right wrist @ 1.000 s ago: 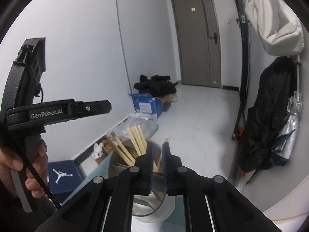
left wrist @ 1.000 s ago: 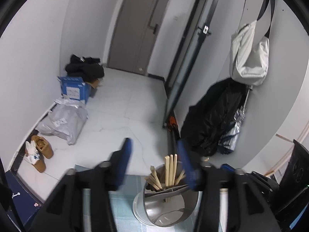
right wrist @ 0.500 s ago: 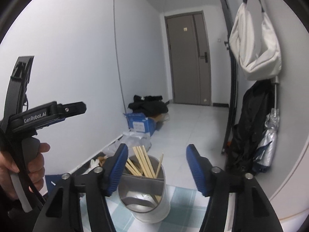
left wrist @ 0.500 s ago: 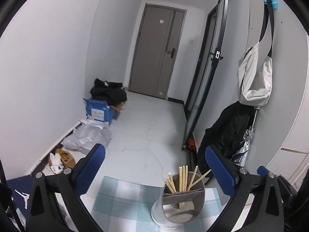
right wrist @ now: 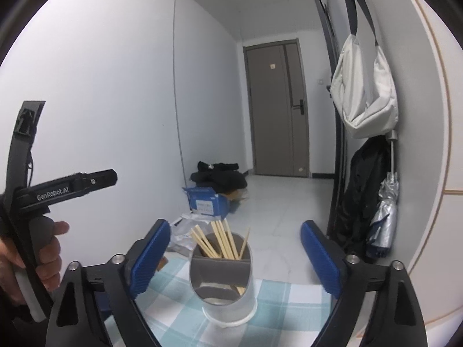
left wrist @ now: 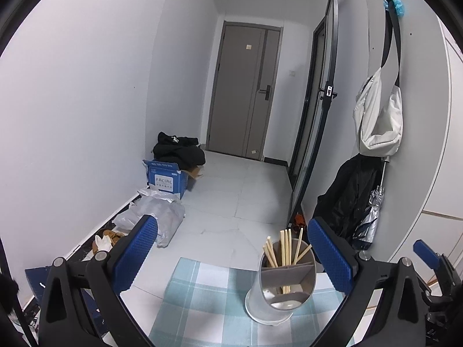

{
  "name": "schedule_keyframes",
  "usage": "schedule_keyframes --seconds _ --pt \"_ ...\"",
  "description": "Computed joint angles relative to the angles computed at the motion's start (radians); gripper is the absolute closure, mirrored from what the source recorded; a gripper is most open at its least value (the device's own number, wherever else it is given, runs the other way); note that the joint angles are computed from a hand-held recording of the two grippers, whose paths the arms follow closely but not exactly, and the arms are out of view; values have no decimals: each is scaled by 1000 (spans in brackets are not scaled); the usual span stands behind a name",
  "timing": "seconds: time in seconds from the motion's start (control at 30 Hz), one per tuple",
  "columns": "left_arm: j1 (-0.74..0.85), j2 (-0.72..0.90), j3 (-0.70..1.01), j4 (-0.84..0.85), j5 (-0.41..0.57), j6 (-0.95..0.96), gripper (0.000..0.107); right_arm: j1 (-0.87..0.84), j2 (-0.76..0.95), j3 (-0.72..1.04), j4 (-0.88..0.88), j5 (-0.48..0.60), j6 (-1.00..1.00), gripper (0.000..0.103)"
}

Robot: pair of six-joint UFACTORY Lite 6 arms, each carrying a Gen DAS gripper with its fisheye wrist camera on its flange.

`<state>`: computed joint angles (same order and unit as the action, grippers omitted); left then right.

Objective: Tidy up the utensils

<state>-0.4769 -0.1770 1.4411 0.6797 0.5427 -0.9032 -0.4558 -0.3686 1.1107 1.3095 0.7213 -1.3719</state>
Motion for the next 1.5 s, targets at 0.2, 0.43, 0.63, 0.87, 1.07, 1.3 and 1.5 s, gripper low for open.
schedule_keyframes --seconds 0.2,0.43,0.63,0.87,1.07,1.3,1.5 --pt "-46 -88 -111 138 -4 -137 5 -72 -101 -108 39 51 -47 6" --pt "-93 -169 -250 268 -5 -278 5 -109 -207 -228 68 82 -109 2" --pt "-131 -196 -351 326 -1 -354 5 -101 -274 -336 72 59 -110 1" --pt "-146 -196 -402 374 0 -419 5 -59 -300 -413 41 -6 -101 0" --pt "-120 -186 -412 315 -28 -361 5 -16 -290 -427 1 -51 -56 0" --pt "-105 -164 -396 257 -29 -303 5 18 -290 -435 -19 -94 -48 0" --pt "-90 -167 -400 235 -51 -285 5 28 -282 -433 -34 -109 -24 0"
